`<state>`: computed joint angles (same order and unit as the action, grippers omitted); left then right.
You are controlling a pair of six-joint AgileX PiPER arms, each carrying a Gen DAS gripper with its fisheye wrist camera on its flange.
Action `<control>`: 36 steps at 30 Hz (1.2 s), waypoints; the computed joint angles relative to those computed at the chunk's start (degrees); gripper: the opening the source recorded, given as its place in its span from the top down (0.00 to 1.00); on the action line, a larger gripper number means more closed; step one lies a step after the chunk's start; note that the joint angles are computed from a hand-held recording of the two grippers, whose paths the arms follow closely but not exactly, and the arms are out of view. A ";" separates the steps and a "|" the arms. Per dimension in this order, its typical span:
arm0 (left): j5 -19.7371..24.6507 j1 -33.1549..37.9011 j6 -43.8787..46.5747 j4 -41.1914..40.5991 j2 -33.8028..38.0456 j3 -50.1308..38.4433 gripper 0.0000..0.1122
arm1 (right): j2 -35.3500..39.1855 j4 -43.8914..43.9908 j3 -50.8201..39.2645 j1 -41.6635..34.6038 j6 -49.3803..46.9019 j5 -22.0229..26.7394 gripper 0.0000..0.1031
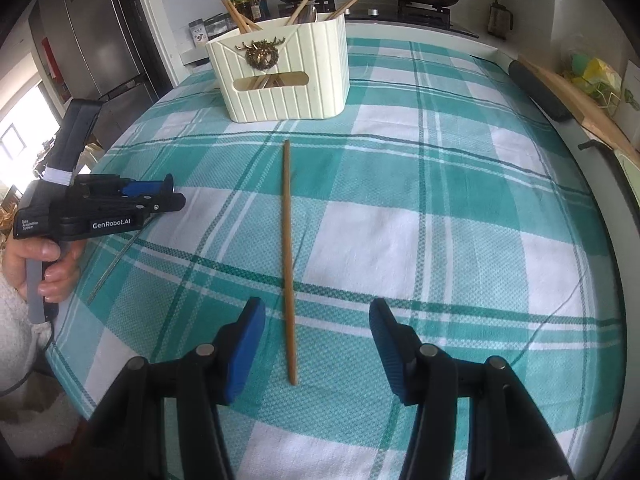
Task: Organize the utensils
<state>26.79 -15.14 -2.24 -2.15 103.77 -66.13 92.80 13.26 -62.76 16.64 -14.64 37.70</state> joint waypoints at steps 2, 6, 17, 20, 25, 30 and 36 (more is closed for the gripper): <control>-1.11 0.22 0.61 -0.93 -0.38 0.82 0.68 | 4.59 0.05 -5.78 0.24 -0.87 2.72 0.46; -1.46 0.12 -1.41 0.24 -0.62 1.15 0.68 | 16.16 -0.59 -19.80 2.48 -0.96 8.81 0.46; -1.72 1.78 -1.35 -0.42 -2.53 1.53 0.68 | 35.64 -13.01 -48.72 9.91 8.14 18.45 0.86; -1.94 2.46 -0.36 -1.48 -4.11 2.31 0.68 | 34.16 -13.83 -46.45 10.30 9.03 17.21 0.94; -2.63 3.44 2.22 -4.16 -9.93 5.38 0.68 | 22.44 -5.03 -32.27 7.52 5.91 7.13 0.94; -3.21 3.72 3.36 -6.00 -17.44 8.95 0.68 | 8.33 4.40 -19.29 4.60 0.34 0.13 0.94; -3.27 3.33 2.50 -7.07 -24.82 11.91 0.68 | -4.70 8.16 -8.79 3.74 -2.48 -6.54 0.94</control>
